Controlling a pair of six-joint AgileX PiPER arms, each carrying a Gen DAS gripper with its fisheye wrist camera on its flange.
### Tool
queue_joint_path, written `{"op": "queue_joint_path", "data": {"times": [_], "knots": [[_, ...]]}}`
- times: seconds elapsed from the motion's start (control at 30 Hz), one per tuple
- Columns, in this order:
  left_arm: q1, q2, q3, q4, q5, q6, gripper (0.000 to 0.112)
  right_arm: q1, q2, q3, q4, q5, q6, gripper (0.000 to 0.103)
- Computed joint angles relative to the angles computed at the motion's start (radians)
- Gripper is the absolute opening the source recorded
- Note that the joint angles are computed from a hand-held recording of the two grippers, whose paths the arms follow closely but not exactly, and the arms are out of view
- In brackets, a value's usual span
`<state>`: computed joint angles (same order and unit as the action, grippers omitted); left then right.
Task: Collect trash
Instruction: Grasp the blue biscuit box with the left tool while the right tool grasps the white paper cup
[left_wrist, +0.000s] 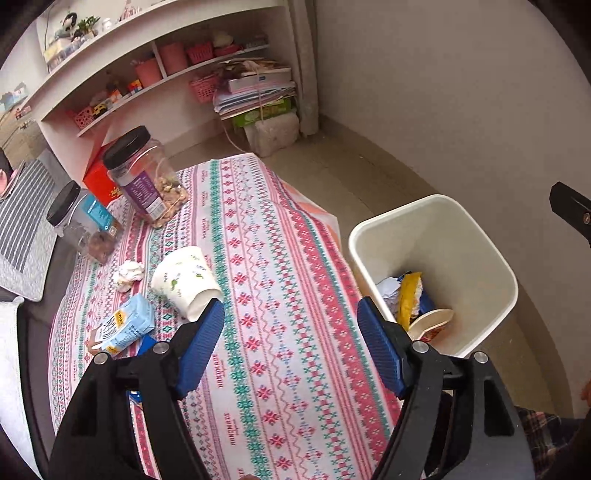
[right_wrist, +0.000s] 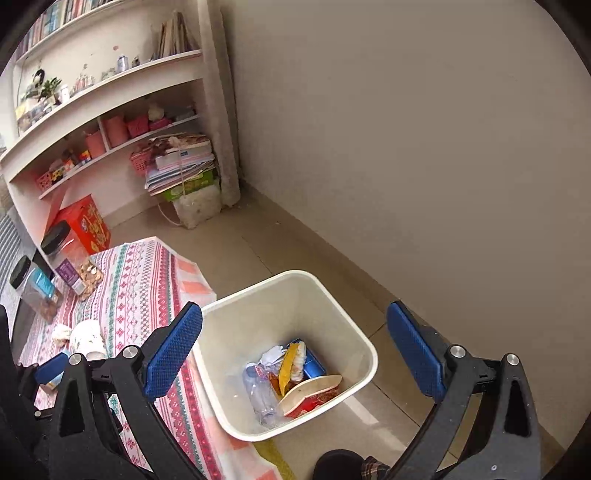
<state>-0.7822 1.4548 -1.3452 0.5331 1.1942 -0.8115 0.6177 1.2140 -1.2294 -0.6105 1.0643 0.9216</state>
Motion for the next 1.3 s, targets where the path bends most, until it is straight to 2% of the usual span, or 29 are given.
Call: {"op": "queue_joint_path", "data": {"times": [0.2,0.3,0.47,0.6,0.73,0.9,1.07,1.3], "knots": [[0.075,-0.094,0.125,-0.005,0.014,0.033,0.081,0.108,0.095,-0.069,0.016,0.011,-0.012,0.096],[0.157,-0.120,0.191,-0.049,0.017,0.103,0.085,0.146,0.143,-0.105,0.040,0.011,-0.025,0.096],[0.375,-0.156,0.336,-0.166,-0.040,0.295,0.085,0.192,0.219,-0.155,0.080,0.014,-0.045,0.096],[0.558,-0.132,0.417,-0.244,-0.099,0.458,0.085,0.219,0.282,-0.194,0.091,0.027,-0.049,0.096],[0.674,-0.089,0.425,-0.321,-0.147,0.592,0.085,0.228,0.339,-0.237,0.104,0.033,-0.059,0.096],[0.704,-0.090,0.448,-0.344,-0.223,0.683,0.086,0.232,0.402,-0.285,0.142,0.029,-0.090,0.096],[0.747,-0.097,0.457,-0.378,-0.235,0.757,0.086,0.235,0.465,-0.332,0.167,0.035,-0.115,0.096],[0.938,-0.079,0.447,-0.503,-0.250,0.932,0.084,0.239,0.537,-0.389,0.194,0.039,-0.138,0.096]]}}
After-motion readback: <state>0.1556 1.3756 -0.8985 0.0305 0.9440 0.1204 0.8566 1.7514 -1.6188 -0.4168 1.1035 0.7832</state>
